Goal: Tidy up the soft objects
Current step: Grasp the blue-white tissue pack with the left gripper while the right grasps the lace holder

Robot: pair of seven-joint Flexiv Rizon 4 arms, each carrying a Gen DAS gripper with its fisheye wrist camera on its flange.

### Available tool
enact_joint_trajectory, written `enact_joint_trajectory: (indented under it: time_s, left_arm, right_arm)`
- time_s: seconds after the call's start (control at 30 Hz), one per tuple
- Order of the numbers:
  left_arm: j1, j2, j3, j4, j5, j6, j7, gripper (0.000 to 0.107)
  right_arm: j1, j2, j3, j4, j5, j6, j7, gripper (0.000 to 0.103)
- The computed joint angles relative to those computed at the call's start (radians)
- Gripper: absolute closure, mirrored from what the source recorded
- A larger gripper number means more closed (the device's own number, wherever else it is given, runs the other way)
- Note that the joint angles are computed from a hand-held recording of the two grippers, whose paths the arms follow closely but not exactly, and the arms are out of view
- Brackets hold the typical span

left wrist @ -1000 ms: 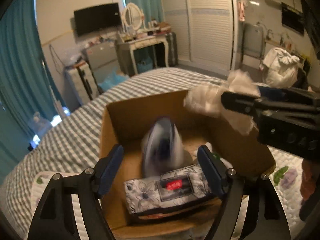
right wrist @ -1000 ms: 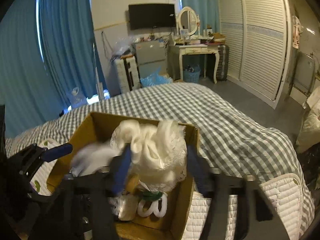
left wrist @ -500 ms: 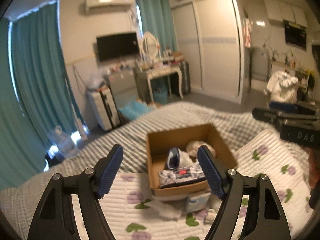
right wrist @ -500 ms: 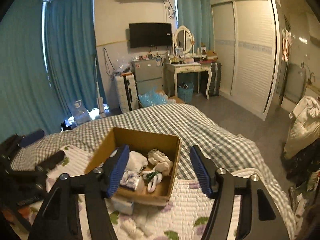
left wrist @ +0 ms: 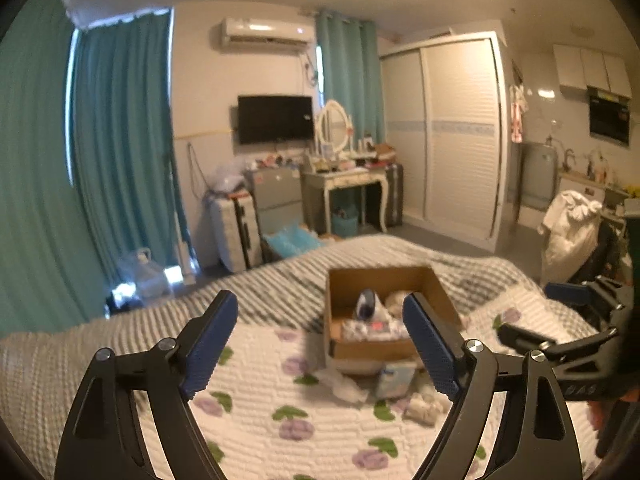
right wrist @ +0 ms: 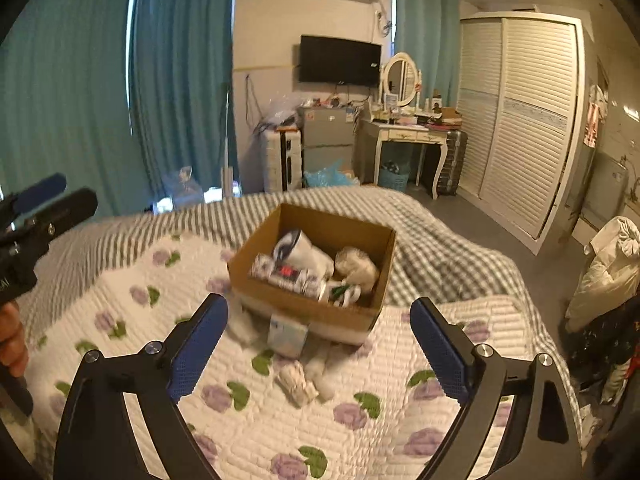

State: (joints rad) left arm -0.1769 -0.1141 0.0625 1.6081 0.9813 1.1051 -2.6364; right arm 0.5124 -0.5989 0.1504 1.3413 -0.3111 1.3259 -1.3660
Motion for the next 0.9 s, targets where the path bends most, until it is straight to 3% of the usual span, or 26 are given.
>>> enact_joint_trajectory:
  time_s: [0.33, 0.43, 0.7, 0.83, 0.9]
  left_arm:
    - [0.016, -0.152, 0.06, 0.06, -0.189, 0.056, 0.019, 0.021]
    - [-0.014, -0.186, 0.103, 0.073, -0.169, 0.052, -0.032, 0.021]
    - [-0.034, -0.224, 0.131, 0.098, -0.246, 0.05, 0.033, 0.021]
    - [-0.042, -0.228, 0.132, 0.11, -0.26, 0.072, 0.08, 0.021]
    - [-0.075, -0.229, 0.15, 0.101, -0.234, 0.039, 0.058, 0.021]
  right_arm:
    - [0.048, -0.198, -0.038, -0.076, -0.025, -0.063, 0.009, 0.011]
    - [0.065, -0.24, -0.056, -0.097, -0.044, -0.101, 0.015, 0.028]
    - [0.053, -0.318, 0.002, -0.217, 0.006, -0.256, -0.046, 0.033]
    - [0.076, -0.351, -0.026, -0.268, 0.012, -0.339, -0.048, 0.035]
    - [0.081, -0.349, -0.038, -0.264, 0.013, -0.331, -0.04, 0.046]
